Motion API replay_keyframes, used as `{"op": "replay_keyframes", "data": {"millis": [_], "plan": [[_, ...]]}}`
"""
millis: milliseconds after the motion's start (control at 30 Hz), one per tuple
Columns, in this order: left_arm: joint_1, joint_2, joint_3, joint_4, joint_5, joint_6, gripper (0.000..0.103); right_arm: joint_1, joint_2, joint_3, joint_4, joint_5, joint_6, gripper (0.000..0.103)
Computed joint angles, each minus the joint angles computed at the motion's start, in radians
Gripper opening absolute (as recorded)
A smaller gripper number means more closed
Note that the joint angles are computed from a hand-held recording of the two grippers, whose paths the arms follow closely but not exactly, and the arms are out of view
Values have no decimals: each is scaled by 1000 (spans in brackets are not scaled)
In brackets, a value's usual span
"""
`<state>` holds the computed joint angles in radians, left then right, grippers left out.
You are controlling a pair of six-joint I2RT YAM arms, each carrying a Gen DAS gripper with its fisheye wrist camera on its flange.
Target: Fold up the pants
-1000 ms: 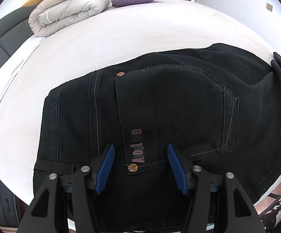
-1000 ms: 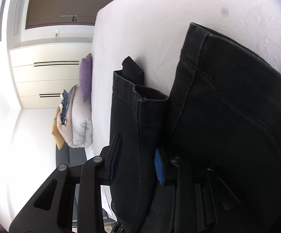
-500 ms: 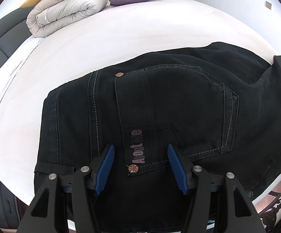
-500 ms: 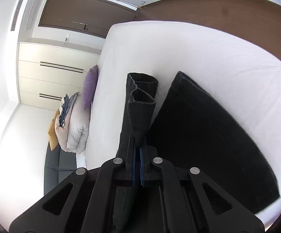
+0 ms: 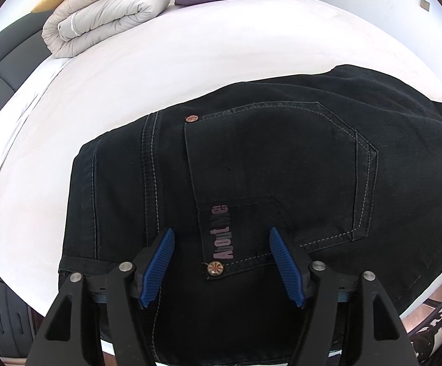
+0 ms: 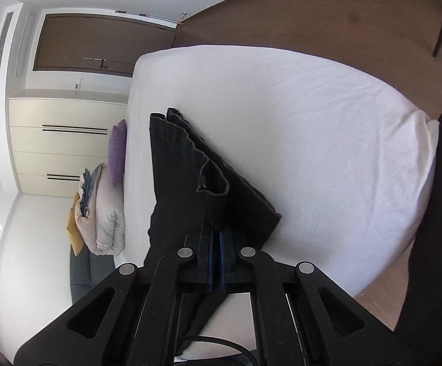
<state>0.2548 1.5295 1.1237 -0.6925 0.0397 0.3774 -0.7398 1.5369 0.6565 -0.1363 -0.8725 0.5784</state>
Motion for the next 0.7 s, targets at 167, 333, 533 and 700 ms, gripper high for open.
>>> {"op": "replay_keyframes", "data": {"millis": [167,333,533,700], "plan": [[-2,8,12,-4,-5,-7,69,-68,-17,-47,-51,-29,-82,1],[21,-18,-11,-5,14,13,69,-105,37,-24,-68,-52,-138,1],[40,-33,-33,13,30,31,70,-176,113,37,-163,-128,-260,4],[58,-66,-82,60,56,24,70,-241,-154,24,-207,93,-321,28]]}}
